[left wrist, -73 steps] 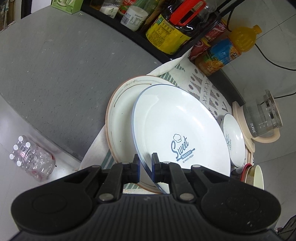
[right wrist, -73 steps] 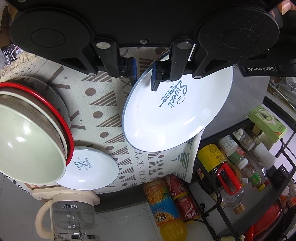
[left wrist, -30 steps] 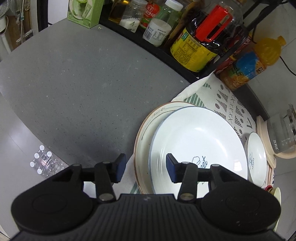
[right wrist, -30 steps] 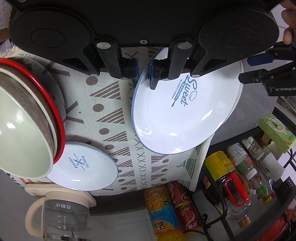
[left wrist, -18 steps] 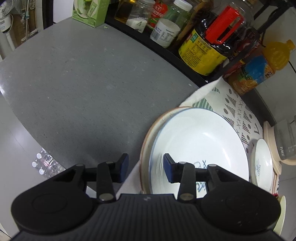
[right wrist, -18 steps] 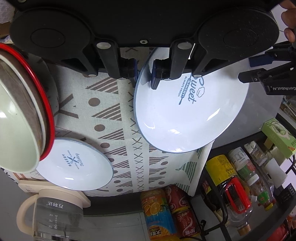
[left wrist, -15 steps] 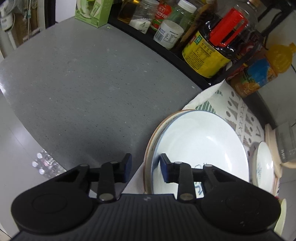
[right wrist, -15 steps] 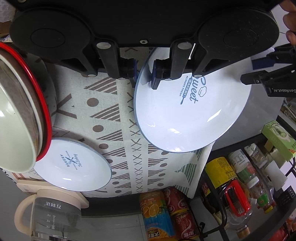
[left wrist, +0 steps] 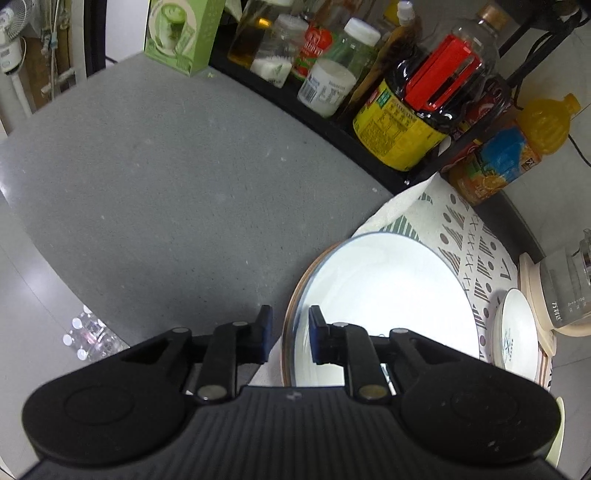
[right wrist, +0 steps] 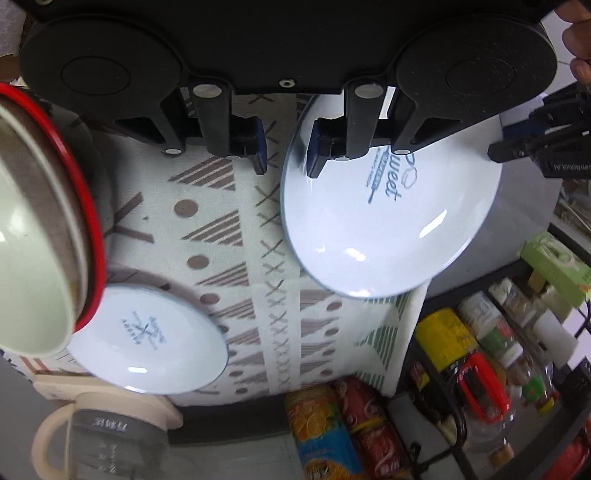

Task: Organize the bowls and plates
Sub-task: 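Lower the 'Sweet' plate onto the flower plate and open both grippers, then move both grippers to the rim of the white 'BAKERY' plate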

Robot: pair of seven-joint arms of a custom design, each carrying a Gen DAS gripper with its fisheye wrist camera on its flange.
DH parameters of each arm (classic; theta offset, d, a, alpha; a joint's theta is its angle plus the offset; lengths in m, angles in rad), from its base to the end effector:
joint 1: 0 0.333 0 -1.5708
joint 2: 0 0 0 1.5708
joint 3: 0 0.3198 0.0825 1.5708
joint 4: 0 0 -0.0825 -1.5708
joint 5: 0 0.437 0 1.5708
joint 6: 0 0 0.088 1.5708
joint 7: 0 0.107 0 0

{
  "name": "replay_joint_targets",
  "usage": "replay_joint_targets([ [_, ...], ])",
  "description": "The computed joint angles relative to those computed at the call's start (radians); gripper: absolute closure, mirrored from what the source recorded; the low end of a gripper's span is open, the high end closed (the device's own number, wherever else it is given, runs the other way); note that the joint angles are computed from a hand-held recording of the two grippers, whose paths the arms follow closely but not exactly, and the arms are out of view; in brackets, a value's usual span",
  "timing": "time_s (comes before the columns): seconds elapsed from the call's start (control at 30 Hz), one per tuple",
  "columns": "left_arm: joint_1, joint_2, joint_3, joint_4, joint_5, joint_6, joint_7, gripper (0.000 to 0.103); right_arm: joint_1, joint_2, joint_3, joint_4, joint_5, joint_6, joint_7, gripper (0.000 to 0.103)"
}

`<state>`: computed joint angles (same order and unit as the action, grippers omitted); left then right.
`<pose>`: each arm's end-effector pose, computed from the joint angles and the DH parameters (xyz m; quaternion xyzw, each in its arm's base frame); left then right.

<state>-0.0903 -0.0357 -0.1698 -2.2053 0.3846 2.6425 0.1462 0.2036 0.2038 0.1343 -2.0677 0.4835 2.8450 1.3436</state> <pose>0.5816 -0.1654 0.4203 -0.9056 0.3319 -0.2363 0.1178 0.6324 0.1933 0.3645 -0.7152 0.6270 -0.0745 0.2996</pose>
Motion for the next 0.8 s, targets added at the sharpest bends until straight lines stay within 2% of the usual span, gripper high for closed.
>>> replay_joint_targets([
  [0.1, 0.000, -0.021, 0.000, -0.013, -0.017, 0.012, 0.014, 0.082, -0.004, -0.025, 0.006, -0.019, 0.029, 0.020, -0.016, 0.059],
  [0.13, 0.000, -0.026, 0.000, -0.012, -0.035, 0.006, 0.029, 0.079, -0.005, -0.032, 0.008, -0.026, 0.039, 0.029, -0.025, 0.055],
  [0.2, -0.001, -0.039, -0.003, -0.019, -0.055, 0.005, 0.047, 0.073, -0.009, -0.050, 0.015, -0.039, 0.073, 0.042, -0.058, 0.055],
  [0.4, 0.000, -0.084, -0.023, -0.043, -0.049, -0.017, 0.050, 0.047, 0.000, -0.121, 0.019, -0.093, 0.222, 0.084, -0.195, 0.040],
  [0.47, -0.002, -0.101, -0.029, -0.050, -0.048, -0.026, 0.060, 0.037, 0.016, -0.142, 0.007, -0.111, 0.246, 0.117, -0.200, 0.030],
  [0.57, -0.005, -0.122, -0.034, -0.064, -0.061, -0.012, 0.086, 0.027, 0.033, -0.174, -0.006, -0.136, 0.325, 0.147, -0.263, 0.020],
  [0.67, -0.008, -0.137, -0.042, -0.070, -0.075, -0.007, 0.108, 0.020, 0.053, -0.204, -0.027, -0.156, 0.373, 0.151, -0.299, 0.016],
  [0.73, -0.011, -0.145, -0.047, -0.070, -0.082, -0.009, 0.124, 0.019, 0.066, -0.224, -0.042, -0.174, 0.368, 0.167, -0.292, 0.008],
  [0.8, -0.016, -0.149, -0.051, -0.068, -0.092, -0.010, 0.141, 0.018, 0.080, -0.241, -0.057, -0.187, 0.383, 0.182, -0.306, 0.006],
])
